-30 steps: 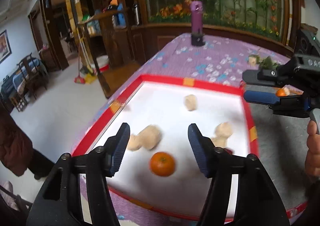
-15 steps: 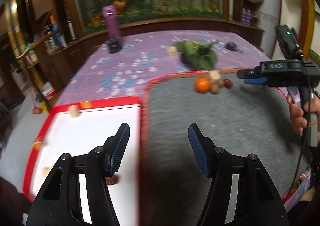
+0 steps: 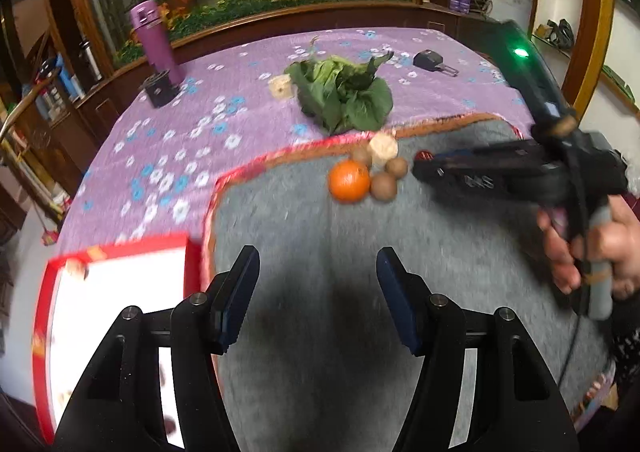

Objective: Organize fruits
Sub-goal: 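Grasp a red date with the right tool while the left tool approaches the brown nuts, then grasp the orange with the left tool while the right tool holds the red date, then carry the red date and orange over the white tray and open both tools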

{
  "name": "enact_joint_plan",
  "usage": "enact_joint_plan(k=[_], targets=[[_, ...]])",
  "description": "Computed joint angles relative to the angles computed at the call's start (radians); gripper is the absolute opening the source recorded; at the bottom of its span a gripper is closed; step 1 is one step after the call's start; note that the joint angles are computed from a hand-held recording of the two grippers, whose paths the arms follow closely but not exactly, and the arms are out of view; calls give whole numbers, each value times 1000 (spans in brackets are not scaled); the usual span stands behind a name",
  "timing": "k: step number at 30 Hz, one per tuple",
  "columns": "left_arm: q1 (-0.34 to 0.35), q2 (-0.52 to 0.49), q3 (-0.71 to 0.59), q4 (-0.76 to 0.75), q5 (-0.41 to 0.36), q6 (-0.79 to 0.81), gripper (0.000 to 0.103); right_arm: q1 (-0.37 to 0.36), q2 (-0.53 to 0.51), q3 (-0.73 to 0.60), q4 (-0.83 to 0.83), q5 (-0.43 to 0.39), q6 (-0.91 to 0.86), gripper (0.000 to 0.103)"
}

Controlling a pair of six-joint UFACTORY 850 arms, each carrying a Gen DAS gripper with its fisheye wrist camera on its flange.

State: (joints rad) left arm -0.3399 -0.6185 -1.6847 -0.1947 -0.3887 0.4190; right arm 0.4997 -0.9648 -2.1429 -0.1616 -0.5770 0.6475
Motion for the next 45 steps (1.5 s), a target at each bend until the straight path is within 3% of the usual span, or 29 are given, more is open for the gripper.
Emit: enact_joint_plan(k=[5, 10, 16, 21, 22, 24, 26, 32, 37, 45], targets=[[-26, -102, -146, 36, -58, 29, 61, -68, 123, 213, 357, 164, -181, 17], [-40, -205, -291, 122, -132, 13, 61, -112, 177, 314, 692, 229, -387, 17], [-43, -288, -412, 146, -209, 38, 61, -120, 177, 321, 874, 216, -520, 17], [-45, -346, -488, 125, -252, 68, 61, -121, 178, 324, 895, 216, -535, 17], [-40, -343, -480, 86, -237, 89, 59, -121, 179, 327, 894, 219, -532, 17], [-32, -352, -493, 30, -252, 103, 41, -123, 180, 330, 919, 216, -554, 17], [-29, -343, -476, 21, -227, 79, 35, -123, 176, 327, 937, 214, -568, 17], [-19, -254, -333, -58, -134, 61, 34, -124, 178, 336, 1033, 211, -666, 17], [-10, -97, -113, -147, -8, 107, 34, -123, 187, 354, 1258, 212, -908, 17], [39, 158, 233, -173, 220, 82, 34, -80, 195, 354, 1469, 245, -1229, 17]])
